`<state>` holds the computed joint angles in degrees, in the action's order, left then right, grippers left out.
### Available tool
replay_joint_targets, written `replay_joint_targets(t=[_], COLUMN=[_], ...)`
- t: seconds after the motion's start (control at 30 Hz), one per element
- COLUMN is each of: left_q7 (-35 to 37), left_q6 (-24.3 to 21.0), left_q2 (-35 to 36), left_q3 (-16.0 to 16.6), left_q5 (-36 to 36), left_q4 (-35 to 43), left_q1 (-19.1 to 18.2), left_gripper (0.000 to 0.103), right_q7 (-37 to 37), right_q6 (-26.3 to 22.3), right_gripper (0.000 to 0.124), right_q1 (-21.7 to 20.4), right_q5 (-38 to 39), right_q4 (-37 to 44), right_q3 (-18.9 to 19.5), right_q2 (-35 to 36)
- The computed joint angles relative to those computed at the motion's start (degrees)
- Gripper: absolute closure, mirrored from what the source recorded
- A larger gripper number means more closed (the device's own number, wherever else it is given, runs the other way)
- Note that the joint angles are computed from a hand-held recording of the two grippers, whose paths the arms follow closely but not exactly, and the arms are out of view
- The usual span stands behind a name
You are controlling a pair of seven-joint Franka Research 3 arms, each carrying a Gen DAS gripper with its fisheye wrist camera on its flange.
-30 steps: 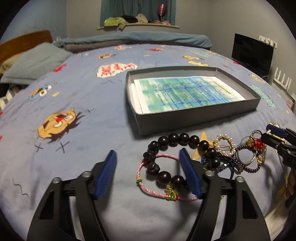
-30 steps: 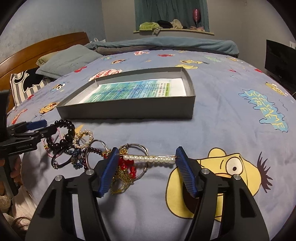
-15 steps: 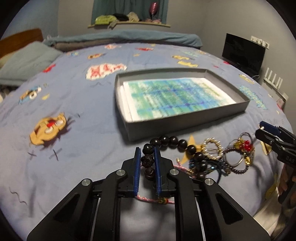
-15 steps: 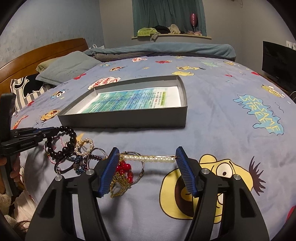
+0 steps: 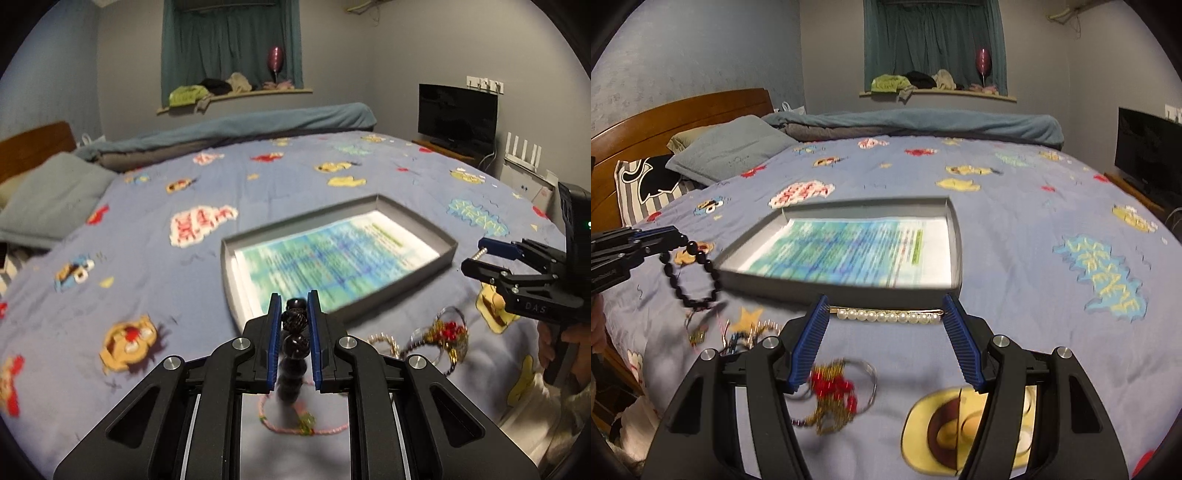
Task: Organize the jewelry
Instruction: 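Carry both items into the grey box and open both tools to release them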
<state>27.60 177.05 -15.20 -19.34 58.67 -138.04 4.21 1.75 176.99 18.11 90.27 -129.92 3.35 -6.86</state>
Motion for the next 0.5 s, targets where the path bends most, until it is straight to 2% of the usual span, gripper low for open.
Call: replay_joint_targets(t=[0.17,0.3,0.4,0.5], left_q7=[2.3,4.7,5.0,6.6], left_q6=[-0.8,-2.0,-5.0,-5.7], left_q2=[1.1,4.7,9.7,15.1], left_q3=[1.3,2.4,3.1,5.1], left_q5=[-1.0,-2.3,0.1,-1.0], left_q4=[3.3,8.0,13.6,18.1], left_q1=[-0.8,-1.7,-2.8,-4.9], left_gripper=[0.088,0.088,0.088,0.088], right_q7=[0.8,4.0,10.0,24.1], right_q6=[0.2,0.6,1.3,1.3], right_gripper=[0.061,0.061,0.061,0.061], right_q1=[-0.1,-0.3,-0.6,-0.6], right_q5=[-2.2,-6.0,-12.6,-27.3], right_q4=[4.4,8.9,12.4,15.4], right_q3=[0.0,0.4,1.0,0.6], right_q2=[2.5,6.0,9.5,13.8])
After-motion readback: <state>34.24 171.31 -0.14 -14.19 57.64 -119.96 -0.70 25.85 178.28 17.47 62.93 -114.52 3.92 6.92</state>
